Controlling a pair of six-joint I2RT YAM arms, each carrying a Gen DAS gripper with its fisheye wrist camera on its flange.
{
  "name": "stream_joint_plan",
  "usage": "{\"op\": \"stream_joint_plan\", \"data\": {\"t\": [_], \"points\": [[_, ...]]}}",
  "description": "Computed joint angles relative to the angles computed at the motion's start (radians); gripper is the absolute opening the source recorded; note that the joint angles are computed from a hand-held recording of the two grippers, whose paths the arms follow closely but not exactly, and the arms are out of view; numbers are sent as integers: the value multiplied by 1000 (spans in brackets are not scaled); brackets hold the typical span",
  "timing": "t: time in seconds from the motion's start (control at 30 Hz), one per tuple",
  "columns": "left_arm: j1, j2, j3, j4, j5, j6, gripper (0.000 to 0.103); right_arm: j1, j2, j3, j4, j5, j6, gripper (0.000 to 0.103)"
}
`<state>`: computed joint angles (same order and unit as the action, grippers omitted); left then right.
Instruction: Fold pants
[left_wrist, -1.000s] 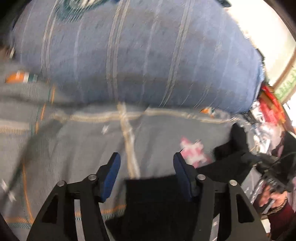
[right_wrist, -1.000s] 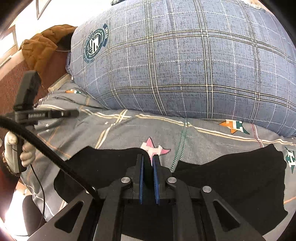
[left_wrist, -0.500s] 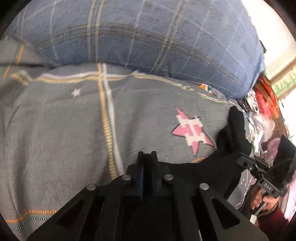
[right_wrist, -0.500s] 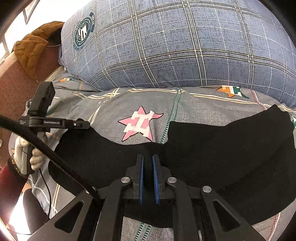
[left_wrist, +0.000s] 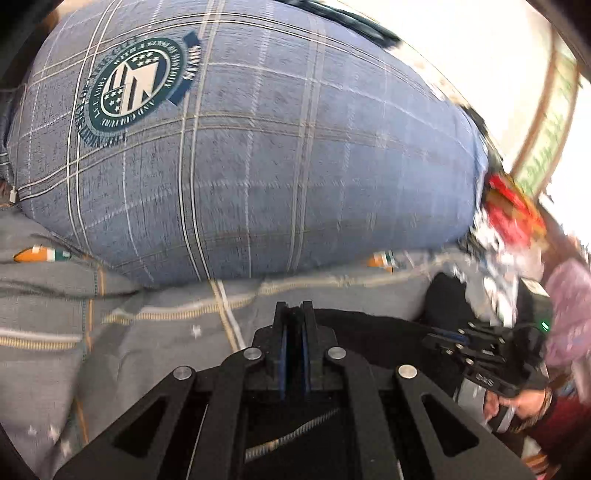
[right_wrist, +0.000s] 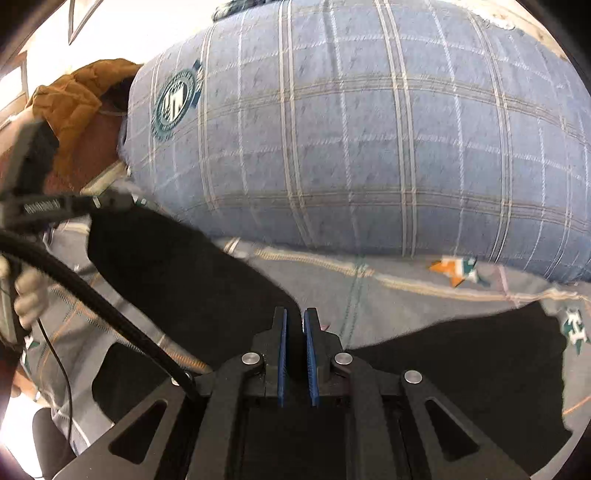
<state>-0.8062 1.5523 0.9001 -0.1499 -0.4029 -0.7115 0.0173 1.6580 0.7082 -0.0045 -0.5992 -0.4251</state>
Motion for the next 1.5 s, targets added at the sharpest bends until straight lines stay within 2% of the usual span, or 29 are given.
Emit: {"op": "stream_joint_plan", "data": {"t": [0.13,0.23,0.33,0.53,0.63,0.7,0.73,0.83,0.9,0.97,1.0,1.03,1.07,1.13,1.2,1.33,1.37,1.4,1.43,1.47,1.5], "points": [[-165,89,-55,-32,-92,-154,6,-29,69,-88,29,17,-82,10],[-285,123,-115,-43,-152,-310,6,-95,99,-130,29,-20,-140,10],[-393,176,-104,-106,-205,-438,6,-155,88,-166,8,-59,-198,13],[-547,307,-68,-152,-140,-631,10,-272,60,-221,-67,-103,-332,22],[-617,255,-127,-160,-152,-762,14,-325,18,-230,-148,-112,-408,32],[-669,194,-171,-220,-171,-885,15,-369,-12,-215,-243,-125,-476,46],[-693,167,-185,-261,-182,-946,16,-394,-41,-218,-268,-128,-497,56],[-752,69,-236,-351,-219,-1117,18,-462,-112,-198,-364,-175,-560,58],[-762,12,-272,-355,-270,-1189,27,-450,-122,-160,-414,-206,-552,58],[-726,-2,-286,-339,-293,-1205,39,-377,-115,-121,-429,-223,-493,58],[-691,4,-278,-327,-295,-1183,40,-318,-103,-101,-432,-220,-459,58],[-640,16,-274,-283,-291,-1110,40,-249,-84,-88,-419,-208,-419,58],[-602,33,-264,-252,-282,-1057,40,-197,-75,-93,-377,-192,-373,58],[-516,82,-225,-195,-249,-915,40,-97,-45,-116,-210,-133,-240,58],[-456,143,-170,-182,-218,-796,42,-32,0,-128,-69,-65,-149,58],[-359,276,-87,-167,-124,-654,42,57,81,-103,32,31,-90,58],[-355,288,-84,-162,-116,-648,29,86,95,-107,67,66,-83,58],[-353,297,-78,-171,-120,-658,0,100,108,-107,82,87,-89,58],[-351,288,-94,-155,-115,-664,1,122,127,-107,102,121,-95,48],[-356,267,-116,-136,-119,-678,0,141,139,-113,132,156,-97,21],[-361,246,-134,-120,-132,-691,0,146,137,-129,168,168,-97,13]]}}
